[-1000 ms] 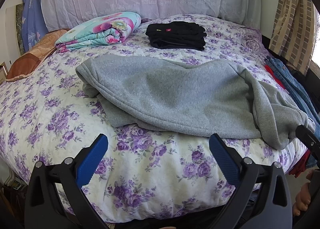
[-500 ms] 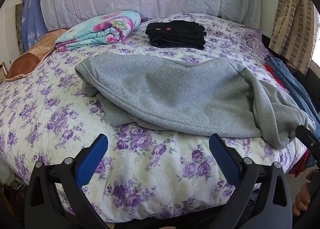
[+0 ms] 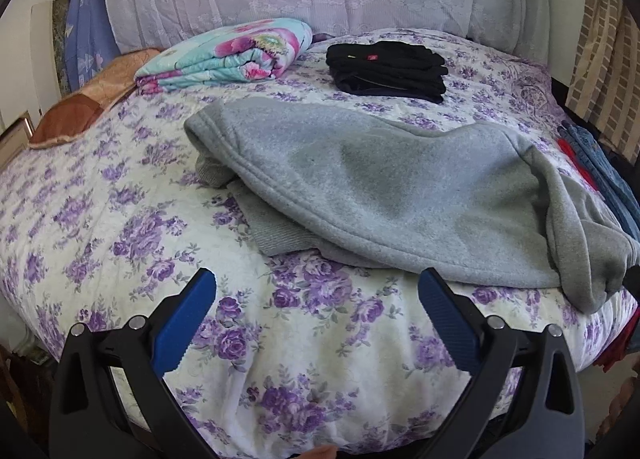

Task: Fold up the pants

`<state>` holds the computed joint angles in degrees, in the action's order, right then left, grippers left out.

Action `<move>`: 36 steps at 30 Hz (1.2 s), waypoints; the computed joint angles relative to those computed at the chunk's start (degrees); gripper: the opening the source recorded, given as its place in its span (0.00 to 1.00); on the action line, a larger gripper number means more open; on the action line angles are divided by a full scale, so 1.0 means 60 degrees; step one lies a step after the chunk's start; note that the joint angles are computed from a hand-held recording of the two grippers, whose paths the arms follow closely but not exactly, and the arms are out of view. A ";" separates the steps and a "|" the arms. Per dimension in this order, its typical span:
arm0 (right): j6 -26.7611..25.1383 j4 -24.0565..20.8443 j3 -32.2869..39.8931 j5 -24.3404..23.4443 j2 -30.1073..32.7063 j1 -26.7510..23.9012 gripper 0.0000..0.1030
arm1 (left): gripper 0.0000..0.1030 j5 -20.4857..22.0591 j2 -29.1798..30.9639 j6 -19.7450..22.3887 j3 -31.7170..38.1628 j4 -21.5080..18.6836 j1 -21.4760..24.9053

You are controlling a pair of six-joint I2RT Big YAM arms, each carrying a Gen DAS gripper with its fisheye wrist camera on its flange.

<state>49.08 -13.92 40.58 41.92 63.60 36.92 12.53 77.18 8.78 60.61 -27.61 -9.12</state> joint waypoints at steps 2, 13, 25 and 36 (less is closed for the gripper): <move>-0.0215 0.0560 -0.0413 -0.0489 -0.0363 -0.0026 0.96 | 0.96 0.0577 0.0347 -0.0051 0.0252 -0.0354 0.0361; 0.1329 0.0490 -0.1268 -0.2399 -0.1275 -0.0605 0.96 | 0.96 0.2393 0.1280 -0.0454 0.0840 -0.0892 0.1264; 0.1419 0.2464 -0.1855 -0.2951 -0.1816 -0.1379 0.81 | 0.96 0.1870 0.1434 -0.0191 0.1036 -0.0976 0.1000; 0.2430 -0.2098 -0.1429 0.0183 -0.3366 0.0421 0.90 | 0.96 0.1500 0.1593 -0.0207 0.1144 -0.0792 0.0856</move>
<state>63.66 -26.51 32.01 43.02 43.41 39.45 21.54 86.74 7.54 67.47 -32.36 -3.99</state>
